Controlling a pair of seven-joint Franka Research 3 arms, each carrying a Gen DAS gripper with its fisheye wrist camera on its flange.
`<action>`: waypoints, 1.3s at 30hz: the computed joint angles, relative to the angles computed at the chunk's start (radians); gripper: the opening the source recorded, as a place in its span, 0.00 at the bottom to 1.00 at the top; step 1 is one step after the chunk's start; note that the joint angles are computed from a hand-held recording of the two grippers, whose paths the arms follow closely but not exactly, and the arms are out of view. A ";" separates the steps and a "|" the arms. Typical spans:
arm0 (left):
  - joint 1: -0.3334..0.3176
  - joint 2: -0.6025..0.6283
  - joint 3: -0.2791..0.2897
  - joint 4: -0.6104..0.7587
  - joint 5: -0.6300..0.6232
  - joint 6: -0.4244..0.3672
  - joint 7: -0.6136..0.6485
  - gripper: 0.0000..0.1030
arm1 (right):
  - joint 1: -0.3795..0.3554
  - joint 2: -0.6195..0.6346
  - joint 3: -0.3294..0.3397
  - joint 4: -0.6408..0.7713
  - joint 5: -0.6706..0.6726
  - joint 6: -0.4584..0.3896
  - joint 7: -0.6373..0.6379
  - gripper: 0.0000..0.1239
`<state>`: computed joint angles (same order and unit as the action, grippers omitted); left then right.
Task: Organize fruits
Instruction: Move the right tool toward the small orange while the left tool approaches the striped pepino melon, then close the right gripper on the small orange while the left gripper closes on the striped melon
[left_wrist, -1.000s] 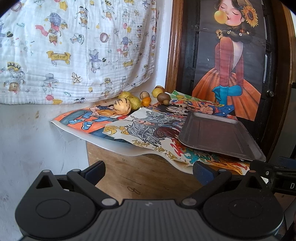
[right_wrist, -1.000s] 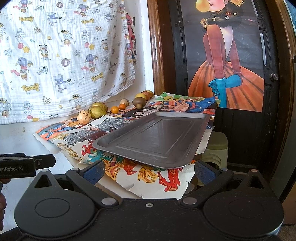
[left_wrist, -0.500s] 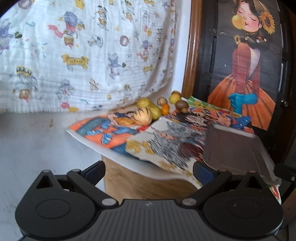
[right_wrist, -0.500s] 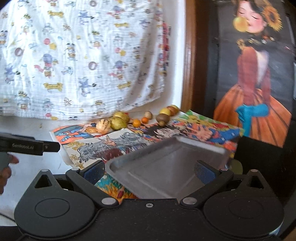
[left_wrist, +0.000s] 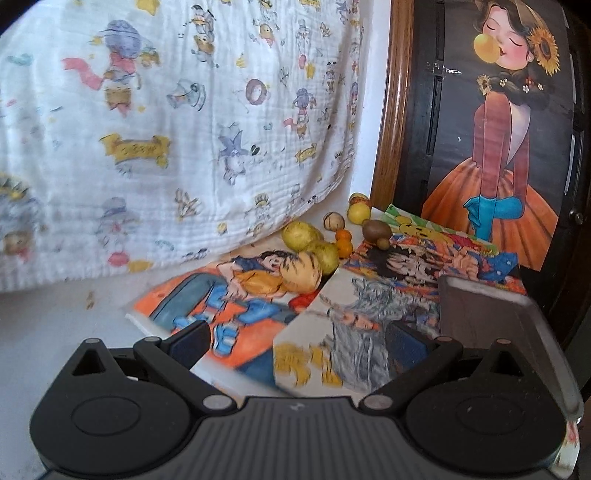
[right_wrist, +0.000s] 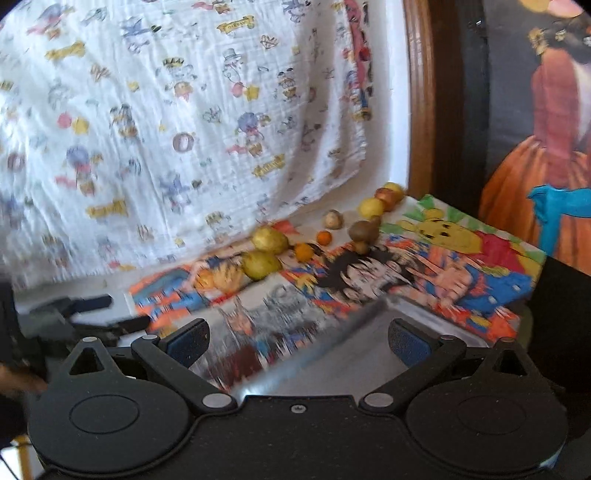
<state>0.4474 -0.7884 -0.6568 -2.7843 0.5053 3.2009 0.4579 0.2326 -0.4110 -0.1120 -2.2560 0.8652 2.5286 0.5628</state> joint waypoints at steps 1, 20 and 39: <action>0.004 0.021 0.007 0.018 0.003 -0.003 0.009 1.00 | -0.003 0.037 0.006 0.053 -0.024 -0.031 0.032 0.83; 0.212 0.590 -0.072 0.450 0.361 -0.105 -0.164 0.96 | -0.060 0.928 0.198 1.047 -0.311 -0.305 0.492 0.71; 0.072 0.812 0.067 0.610 0.622 -0.193 -0.469 0.58 | -0.024 1.369 0.242 1.602 -0.448 -0.415 0.706 0.41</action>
